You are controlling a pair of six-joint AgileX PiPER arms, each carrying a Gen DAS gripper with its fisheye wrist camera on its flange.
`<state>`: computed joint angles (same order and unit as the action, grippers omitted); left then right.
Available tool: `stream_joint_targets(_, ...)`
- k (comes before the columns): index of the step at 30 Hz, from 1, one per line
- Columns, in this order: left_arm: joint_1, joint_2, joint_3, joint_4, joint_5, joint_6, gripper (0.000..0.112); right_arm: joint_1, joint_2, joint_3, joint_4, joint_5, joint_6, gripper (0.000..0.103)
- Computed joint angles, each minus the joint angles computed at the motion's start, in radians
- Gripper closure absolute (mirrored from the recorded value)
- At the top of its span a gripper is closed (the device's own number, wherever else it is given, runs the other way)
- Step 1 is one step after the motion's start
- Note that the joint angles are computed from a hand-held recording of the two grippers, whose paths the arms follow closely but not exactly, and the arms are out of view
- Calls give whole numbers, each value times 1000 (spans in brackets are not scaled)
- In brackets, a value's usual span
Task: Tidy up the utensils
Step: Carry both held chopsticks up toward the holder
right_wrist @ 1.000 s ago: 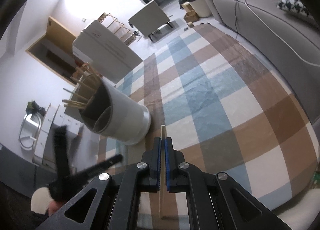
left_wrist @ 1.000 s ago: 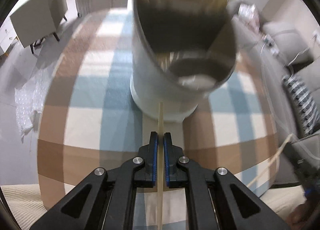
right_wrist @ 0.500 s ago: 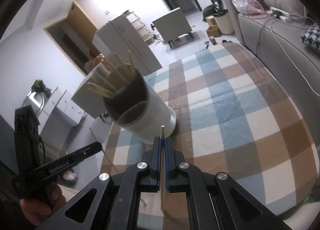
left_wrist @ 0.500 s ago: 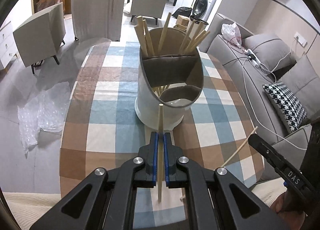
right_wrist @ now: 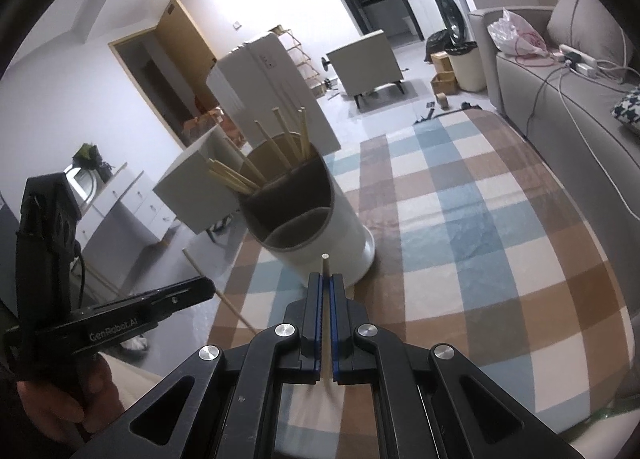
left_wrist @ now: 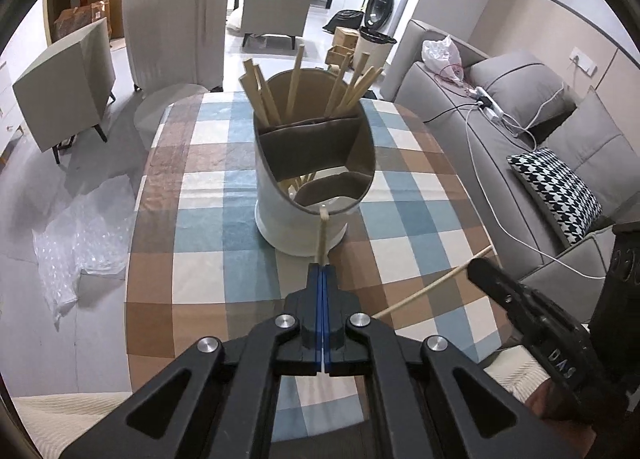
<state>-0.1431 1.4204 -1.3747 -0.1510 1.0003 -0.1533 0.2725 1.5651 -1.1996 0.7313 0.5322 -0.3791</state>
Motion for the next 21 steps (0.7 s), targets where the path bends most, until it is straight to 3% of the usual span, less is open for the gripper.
stream_joint_targets(10, 13, 0, -27, -46, 11, 41, 112, 27, -6, -3, -8, -16, -21, 101)
stream_joint_targets(21, 147, 7, 28, -188, -7, 93, 112, 15, -17, -4, 28, -31, -53, 101)
